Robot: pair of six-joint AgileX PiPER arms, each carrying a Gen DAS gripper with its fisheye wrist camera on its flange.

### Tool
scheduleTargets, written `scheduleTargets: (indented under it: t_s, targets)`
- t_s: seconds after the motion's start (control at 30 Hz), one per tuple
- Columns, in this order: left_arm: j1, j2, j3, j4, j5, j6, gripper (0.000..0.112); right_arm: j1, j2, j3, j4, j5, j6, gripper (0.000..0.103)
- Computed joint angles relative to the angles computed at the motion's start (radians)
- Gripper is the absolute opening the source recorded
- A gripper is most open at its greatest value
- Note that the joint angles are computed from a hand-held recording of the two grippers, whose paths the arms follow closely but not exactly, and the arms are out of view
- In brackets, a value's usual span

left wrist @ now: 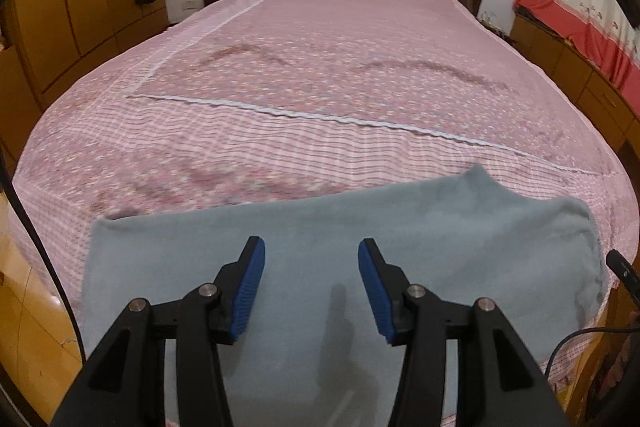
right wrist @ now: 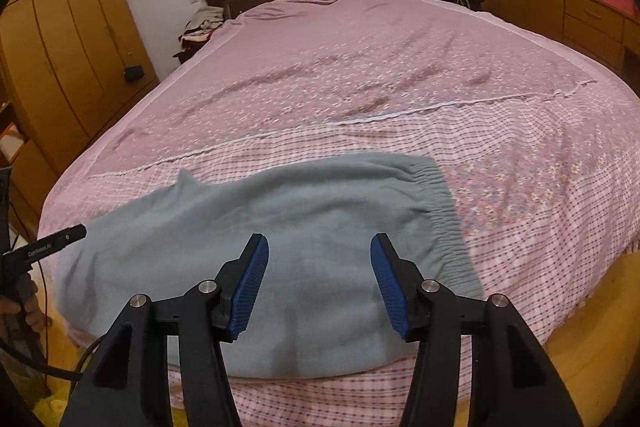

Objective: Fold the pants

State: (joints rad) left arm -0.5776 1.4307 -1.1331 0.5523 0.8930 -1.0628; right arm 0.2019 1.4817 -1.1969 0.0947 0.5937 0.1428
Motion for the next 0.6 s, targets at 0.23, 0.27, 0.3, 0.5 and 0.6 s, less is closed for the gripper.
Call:
scheduleTargets:
  t_s: [0.23,0.27,0.3,0.5,0.6]
  targets:
    - [0.087,-0.099,0.093,-0.010,0.011,0.011,0.051,0.055,0.036,-0.018,0.006,0.011,0.006,0.055]
    - [0.096,-0.107,0.102,-0.011,0.012,0.013,0.051,0.064,0.043,-0.023,0.002,0.014,0.012,0.055]
    - [0.110,-0.122,0.118,-0.015,0.010,0.018,0.051,0.073,0.049,-0.026,0.002,0.014,0.013,0.055]
    - [0.223,-0.194,0.203,-0.077,-0.039,0.095,0.052,0.113,0.091,-0.050,-0.014,0.031,0.035,0.055]
    - [0.292,-0.223,0.238,-0.116,-0.067,0.150,0.052,0.131,0.108,-0.064,-0.027,0.043,0.047,0.055]
